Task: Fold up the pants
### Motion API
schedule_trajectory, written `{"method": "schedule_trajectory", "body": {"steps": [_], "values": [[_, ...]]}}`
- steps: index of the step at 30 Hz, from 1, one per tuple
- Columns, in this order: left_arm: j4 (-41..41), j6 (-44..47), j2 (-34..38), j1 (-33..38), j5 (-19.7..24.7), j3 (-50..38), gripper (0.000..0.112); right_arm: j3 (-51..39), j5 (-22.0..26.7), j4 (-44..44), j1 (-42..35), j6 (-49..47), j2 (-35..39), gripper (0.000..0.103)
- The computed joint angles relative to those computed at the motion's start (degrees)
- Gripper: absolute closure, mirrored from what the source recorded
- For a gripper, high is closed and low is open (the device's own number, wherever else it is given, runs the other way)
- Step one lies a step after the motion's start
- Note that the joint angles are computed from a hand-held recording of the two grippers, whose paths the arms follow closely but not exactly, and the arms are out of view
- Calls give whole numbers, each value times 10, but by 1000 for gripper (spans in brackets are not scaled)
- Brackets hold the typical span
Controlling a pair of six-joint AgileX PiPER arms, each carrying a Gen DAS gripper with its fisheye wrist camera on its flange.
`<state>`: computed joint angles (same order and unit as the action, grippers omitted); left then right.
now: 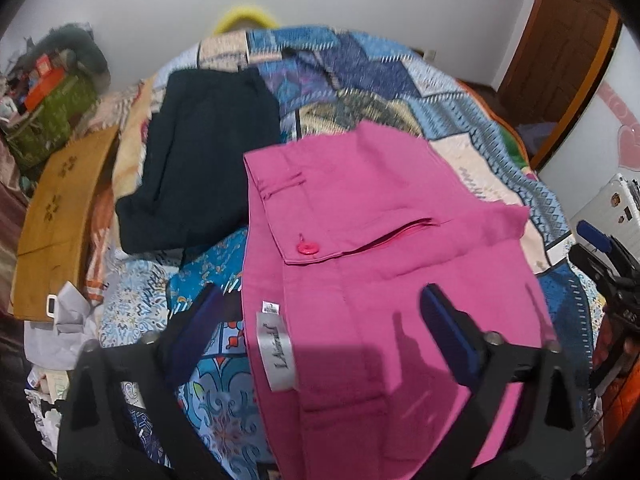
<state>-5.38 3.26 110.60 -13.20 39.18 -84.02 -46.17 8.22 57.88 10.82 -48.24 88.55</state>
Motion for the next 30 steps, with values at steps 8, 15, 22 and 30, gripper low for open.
{"method": "schedule_trajectory", "body": {"steps": [8, 15, 22, 30], "values": [[-41, 39, 91, 28, 95, -109, 65, -101, 104, -11, -51, -7, 104, 48], [-83, 54, 138, 43, 143, -157, 81, -154, 150, -45, -64, 27, 150, 68], [-126, 57, 159, 60, 149, -165, 93, -179, 165, -77, -58, 40, 181, 94], [-104, 38, 136, 58, 108, -125, 105, -172, 116, -196, -30, 123, 177, 99]]}}
